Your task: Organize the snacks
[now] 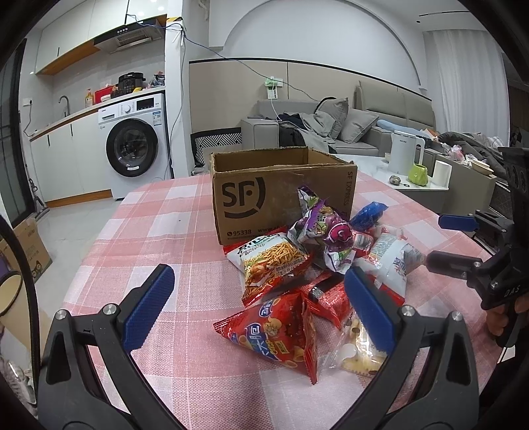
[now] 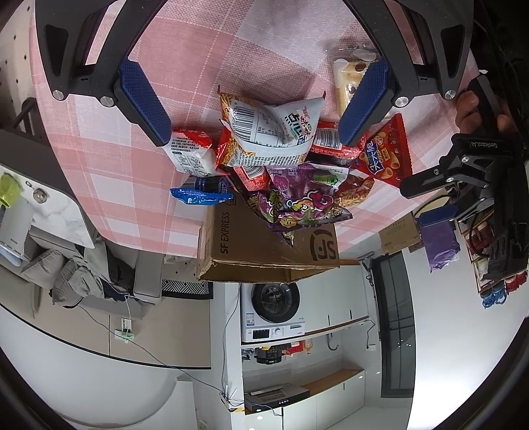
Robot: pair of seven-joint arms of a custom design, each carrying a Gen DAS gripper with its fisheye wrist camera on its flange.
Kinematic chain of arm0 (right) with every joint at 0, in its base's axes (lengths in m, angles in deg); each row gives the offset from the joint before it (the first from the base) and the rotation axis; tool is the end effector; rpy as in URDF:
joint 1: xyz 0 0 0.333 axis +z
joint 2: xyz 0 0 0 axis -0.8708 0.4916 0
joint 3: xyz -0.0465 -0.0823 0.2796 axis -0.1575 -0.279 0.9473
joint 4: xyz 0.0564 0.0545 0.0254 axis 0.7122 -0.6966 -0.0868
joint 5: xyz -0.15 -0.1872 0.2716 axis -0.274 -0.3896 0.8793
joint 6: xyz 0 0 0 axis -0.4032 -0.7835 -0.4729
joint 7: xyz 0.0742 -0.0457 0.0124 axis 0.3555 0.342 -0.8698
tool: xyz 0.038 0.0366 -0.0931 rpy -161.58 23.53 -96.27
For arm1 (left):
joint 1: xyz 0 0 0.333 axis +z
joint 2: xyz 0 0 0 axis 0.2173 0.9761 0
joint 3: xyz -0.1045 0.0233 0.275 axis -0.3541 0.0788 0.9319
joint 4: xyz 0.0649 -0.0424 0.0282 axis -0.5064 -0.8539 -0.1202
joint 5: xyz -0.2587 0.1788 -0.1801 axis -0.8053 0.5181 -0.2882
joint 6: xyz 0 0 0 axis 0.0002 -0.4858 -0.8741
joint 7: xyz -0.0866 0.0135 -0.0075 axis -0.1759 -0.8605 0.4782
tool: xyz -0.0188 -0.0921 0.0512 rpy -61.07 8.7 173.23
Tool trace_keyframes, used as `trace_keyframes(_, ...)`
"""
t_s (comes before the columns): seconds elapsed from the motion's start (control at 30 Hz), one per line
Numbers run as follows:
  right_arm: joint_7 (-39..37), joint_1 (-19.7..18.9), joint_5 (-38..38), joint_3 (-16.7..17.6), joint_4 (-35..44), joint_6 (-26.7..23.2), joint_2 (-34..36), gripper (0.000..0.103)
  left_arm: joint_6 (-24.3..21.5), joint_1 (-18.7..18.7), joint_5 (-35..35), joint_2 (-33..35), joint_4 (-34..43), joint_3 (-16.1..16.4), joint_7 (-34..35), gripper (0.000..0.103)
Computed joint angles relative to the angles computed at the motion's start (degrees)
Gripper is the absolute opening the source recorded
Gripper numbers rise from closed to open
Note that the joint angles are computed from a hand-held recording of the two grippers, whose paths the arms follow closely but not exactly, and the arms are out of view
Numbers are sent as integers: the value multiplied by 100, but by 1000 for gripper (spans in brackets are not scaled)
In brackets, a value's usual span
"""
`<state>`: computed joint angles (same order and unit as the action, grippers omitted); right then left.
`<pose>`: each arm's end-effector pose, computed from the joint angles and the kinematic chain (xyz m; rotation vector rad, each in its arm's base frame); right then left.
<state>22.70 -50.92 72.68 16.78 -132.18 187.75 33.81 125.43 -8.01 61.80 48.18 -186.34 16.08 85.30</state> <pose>0.5843 0.1095 0.4059 -1.6982 1.5000 -0.7355 0.6182 -0.2713 0.4444 -1.2184 1.9340 -1.1681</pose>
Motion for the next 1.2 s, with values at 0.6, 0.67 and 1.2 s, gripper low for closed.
trace_keyframes(0.6, -815, -1273, 1193, 1584, 1182, -1759, 611, 102, -1774, 721, 39, 333, 794, -856, 152, 102)
trace_keyframes(0.67, -848, -1105, 1274, 1417, 1329, -1890, 691, 102, -1944, 754, -4, 383, 882, -904, 206, 102)
trace_keyframes(1.2, -551, -204, 1257, 368, 1789, -2263, 992, 90, -3222, 827, -397, 1101, 2057, -1065, 532, 73)
